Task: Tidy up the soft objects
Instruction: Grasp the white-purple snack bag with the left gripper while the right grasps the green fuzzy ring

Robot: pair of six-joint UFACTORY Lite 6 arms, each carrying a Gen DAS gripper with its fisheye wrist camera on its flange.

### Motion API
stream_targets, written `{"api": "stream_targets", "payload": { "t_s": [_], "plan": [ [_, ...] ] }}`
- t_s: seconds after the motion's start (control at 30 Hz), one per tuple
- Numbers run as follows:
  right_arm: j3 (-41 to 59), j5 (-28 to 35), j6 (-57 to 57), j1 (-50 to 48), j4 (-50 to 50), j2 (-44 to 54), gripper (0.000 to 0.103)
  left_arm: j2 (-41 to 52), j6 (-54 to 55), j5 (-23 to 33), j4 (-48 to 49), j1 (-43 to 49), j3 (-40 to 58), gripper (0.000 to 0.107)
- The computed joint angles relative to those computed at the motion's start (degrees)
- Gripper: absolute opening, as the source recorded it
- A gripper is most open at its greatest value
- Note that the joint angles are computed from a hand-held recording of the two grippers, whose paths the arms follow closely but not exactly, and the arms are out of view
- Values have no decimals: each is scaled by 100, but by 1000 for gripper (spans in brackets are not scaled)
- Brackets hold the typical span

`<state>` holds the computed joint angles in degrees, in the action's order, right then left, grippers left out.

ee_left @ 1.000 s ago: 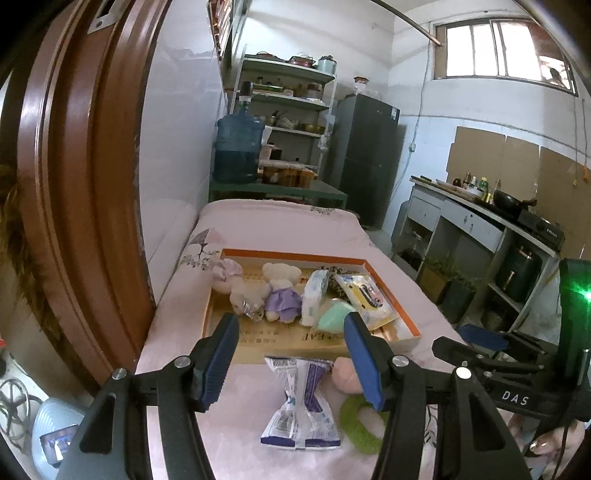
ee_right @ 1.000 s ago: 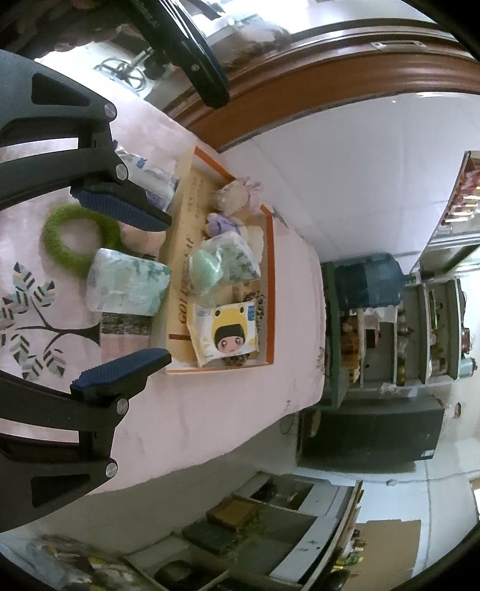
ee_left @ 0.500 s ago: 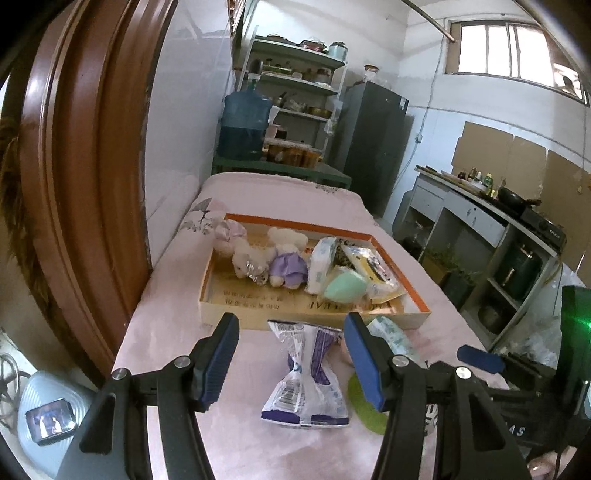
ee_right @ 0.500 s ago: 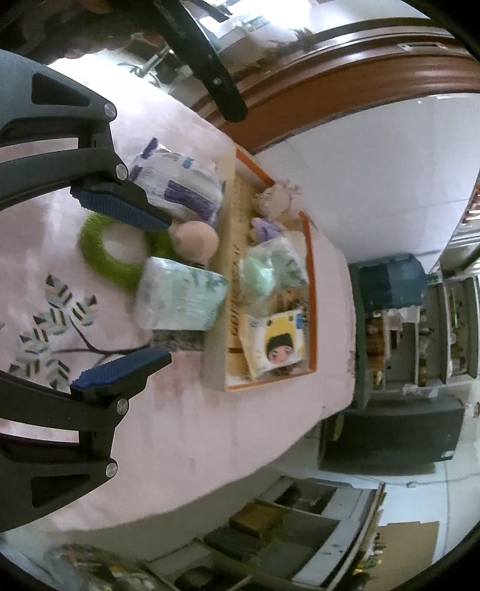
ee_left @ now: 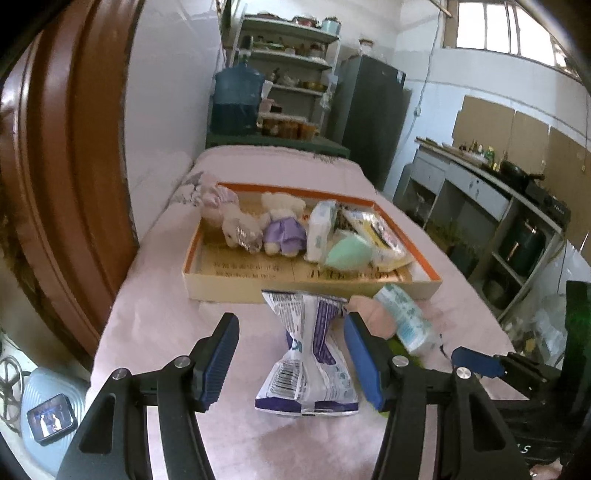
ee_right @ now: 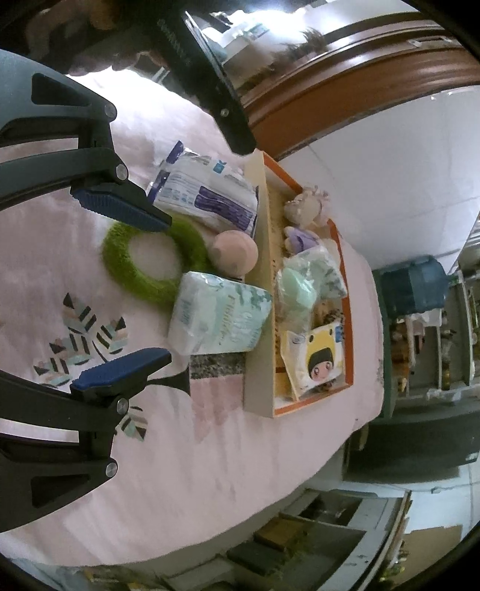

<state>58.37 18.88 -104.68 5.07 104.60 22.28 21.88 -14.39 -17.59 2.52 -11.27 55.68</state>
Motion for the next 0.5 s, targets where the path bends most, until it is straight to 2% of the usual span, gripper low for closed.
{"api": "stream_targets", "payload": {
  "t_s": [0.5],
  "plan": [
    [230,140,451,32,-450,392,44,1088,-994,567,1119,51,1015,59]
  ]
}}
